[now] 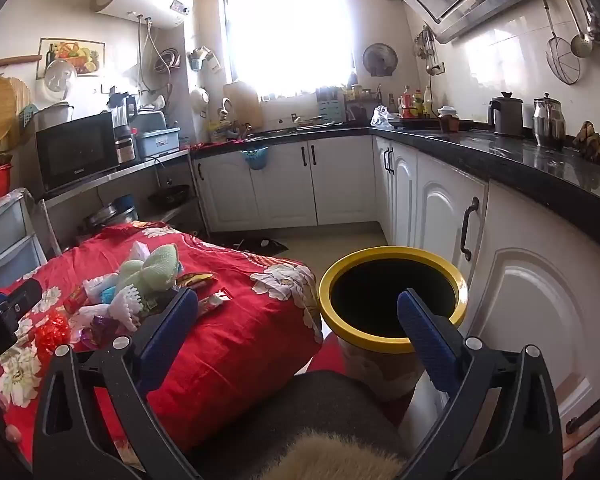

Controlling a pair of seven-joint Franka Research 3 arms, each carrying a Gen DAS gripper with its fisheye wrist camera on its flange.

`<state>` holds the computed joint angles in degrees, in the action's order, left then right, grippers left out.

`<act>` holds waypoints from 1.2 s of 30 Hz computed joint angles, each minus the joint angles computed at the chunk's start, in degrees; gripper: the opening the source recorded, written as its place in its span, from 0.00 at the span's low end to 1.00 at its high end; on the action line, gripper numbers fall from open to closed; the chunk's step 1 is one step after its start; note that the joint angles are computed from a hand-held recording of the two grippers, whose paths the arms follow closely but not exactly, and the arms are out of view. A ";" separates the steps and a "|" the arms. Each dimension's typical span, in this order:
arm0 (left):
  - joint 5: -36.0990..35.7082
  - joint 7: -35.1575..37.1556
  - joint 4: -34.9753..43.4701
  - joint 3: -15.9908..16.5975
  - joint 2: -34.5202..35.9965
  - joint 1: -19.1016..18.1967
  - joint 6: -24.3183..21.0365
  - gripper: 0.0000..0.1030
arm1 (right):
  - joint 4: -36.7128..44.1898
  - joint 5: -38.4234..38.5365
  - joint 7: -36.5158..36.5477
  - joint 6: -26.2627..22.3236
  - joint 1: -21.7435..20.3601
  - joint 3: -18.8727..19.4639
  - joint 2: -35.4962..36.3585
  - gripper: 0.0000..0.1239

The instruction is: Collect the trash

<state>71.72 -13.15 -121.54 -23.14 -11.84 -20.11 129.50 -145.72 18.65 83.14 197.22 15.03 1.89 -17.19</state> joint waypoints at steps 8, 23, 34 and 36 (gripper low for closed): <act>0.67 -0.23 0.24 -0.24 0.06 -0.25 -1.25 0.90 | 0.21 -0.32 0.22 -0.12 0.20 -0.30 0.16 0.78; 0.02 0.43 0.60 -0.44 -0.22 -0.07 -1.84 0.90 | 0.22 0.21 0.19 0.97 -0.57 1.04 0.71 0.78; 0.23 0.38 0.61 -0.46 -0.22 -0.23 -2.03 0.90 | 0.15 0.27 -0.13 0.93 -0.38 0.56 0.41 0.78; 0.03 0.63 0.71 -0.35 -0.24 -0.28 -2.01 0.90 | 0.11 -0.30 0.08 0.84 0.18 -0.28 0.29 0.78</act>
<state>71.75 -12.51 -120.82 -23.49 -12.08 -20.39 127.49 -145.61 18.35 83.22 198.06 15.21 1.61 -16.90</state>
